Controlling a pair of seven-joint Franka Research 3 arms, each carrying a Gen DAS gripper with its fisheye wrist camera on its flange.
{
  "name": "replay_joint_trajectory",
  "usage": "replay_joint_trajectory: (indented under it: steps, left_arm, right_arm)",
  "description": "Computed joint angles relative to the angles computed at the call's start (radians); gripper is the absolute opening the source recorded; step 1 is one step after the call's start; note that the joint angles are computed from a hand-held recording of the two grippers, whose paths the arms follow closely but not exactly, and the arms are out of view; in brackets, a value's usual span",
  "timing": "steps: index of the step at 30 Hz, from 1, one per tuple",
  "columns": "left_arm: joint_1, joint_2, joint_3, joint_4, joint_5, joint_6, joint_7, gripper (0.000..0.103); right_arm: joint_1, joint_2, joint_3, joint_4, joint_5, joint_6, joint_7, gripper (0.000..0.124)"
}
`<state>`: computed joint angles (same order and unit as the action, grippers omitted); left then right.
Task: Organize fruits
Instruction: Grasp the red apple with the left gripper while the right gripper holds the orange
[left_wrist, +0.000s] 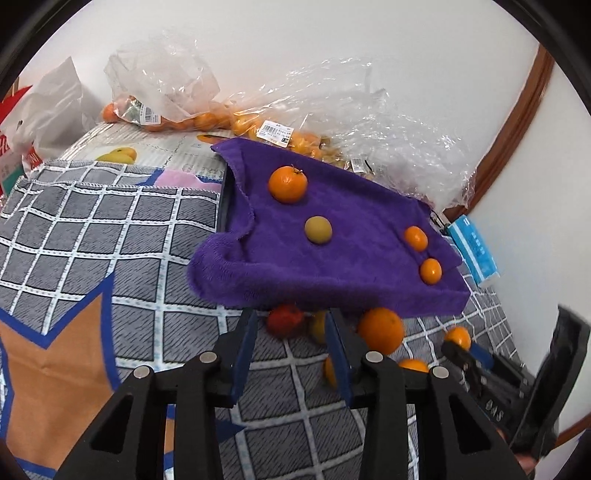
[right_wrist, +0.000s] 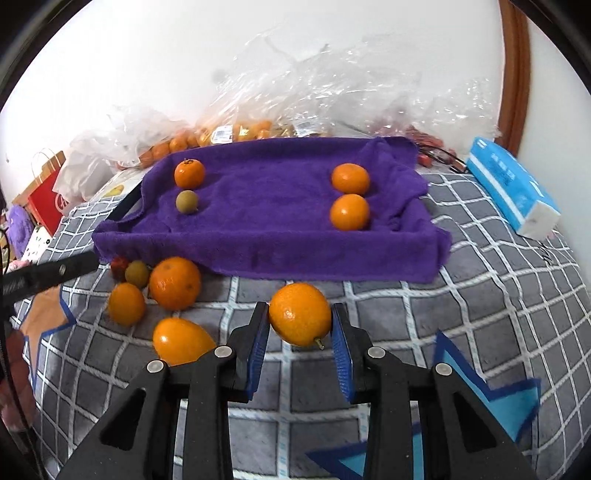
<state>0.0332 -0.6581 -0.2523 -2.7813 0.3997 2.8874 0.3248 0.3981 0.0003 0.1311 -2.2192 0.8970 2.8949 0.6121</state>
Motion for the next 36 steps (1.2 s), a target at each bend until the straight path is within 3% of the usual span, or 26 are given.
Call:
replay_joint_trajectory:
  steps: [5,9,12,15,18,23,25,36]
  left_arm:
    - [-0.002,0.046,0.012,0.020,-0.014,0.013,0.003,0.034]
    - [0.002,0.081,0.014,0.037,-0.018,0.006,-0.007,0.034]
    - [-0.003,0.103,0.025,0.036,-0.027,0.016,-0.011,0.024]
    - [-0.004,0.095,0.033,0.019,-0.037,0.042,-0.021,0.024]
    - [-0.014,0.053,0.039,0.006,-0.048,0.011,-0.014,0.024]
    - [-0.035,-0.005,0.041,0.005,-0.061,-0.128,0.004,0.024]
    - [-0.056,0.004,0.065,-0.001,-0.071,-0.125,0.029,0.024]
    - [0.027,0.018,-0.033,0.005,0.038,-0.105,-0.063,0.025]
  right_arm:
    - [-0.004,-0.006,-0.006,-0.005,0.083,-0.018,-0.074,0.033]
    - [-0.013,0.006,-0.012,0.009,0.061,-0.049,-0.028,0.033]
    - [-0.020,0.008,-0.012,0.015,0.083,-0.068,-0.038,0.033]
    - [-0.025,0.008,-0.012,0.020,0.103,-0.086,-0.057,0.033]
    - [-0.026,0.007,-0.011,0.018,0.107,-0.086,-0.059,0.033]
    - [-0.028,0.008,-0.011,0.021,0.113,-0.092,-0.064,0.033]
    - [-0.029,0.010,-0.012,0.023,0.112,-0.098,-0.061,0.033]
    - [-0.032,0.015,-0.010,0.025,0.107,-0.099,-0.049,0.033]
